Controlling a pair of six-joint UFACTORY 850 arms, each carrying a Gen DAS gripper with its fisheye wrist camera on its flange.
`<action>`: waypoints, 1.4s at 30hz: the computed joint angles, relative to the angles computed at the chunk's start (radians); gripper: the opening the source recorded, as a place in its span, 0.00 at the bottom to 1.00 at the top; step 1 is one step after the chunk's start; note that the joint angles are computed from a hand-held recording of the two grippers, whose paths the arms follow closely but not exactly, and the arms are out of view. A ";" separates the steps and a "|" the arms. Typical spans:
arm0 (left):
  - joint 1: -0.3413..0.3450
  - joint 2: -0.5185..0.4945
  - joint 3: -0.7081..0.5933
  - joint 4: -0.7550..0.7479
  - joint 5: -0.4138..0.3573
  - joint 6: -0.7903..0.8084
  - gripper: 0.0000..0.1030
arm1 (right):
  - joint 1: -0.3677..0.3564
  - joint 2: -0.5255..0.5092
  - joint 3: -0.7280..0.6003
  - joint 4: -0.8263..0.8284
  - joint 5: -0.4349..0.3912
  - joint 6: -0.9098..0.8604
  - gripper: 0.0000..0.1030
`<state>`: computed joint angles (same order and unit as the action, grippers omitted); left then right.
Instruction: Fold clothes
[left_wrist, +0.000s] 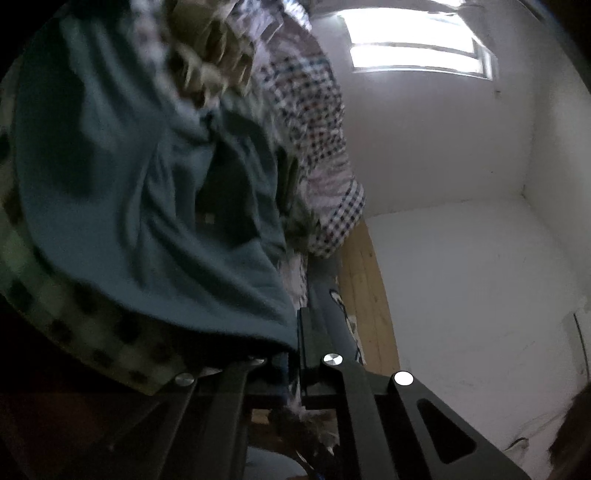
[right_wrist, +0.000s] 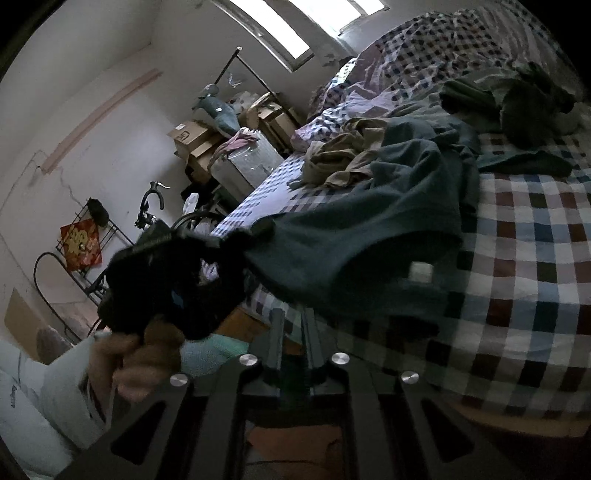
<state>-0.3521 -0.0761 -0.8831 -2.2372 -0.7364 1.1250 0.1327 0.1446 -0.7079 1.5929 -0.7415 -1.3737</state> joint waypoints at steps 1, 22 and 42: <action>0.013 0.008 -0.005 0.000 0.010 0.010 0.01 | 0.000 -0.001 -0.001 -0.001 0.002 0.001 0.17; 0.251 -0.040 -0.211 0.252 0.083 0.096 0.01 | 0.059 -0.046 -0.061 -0.045 0.145 -0.040 0.38; 0.316 -0.088 -0.363 0.277 0.220 0.065 0.01 | -0.075 -0.264 -0.313 0.102 0.317 -0.111 0.44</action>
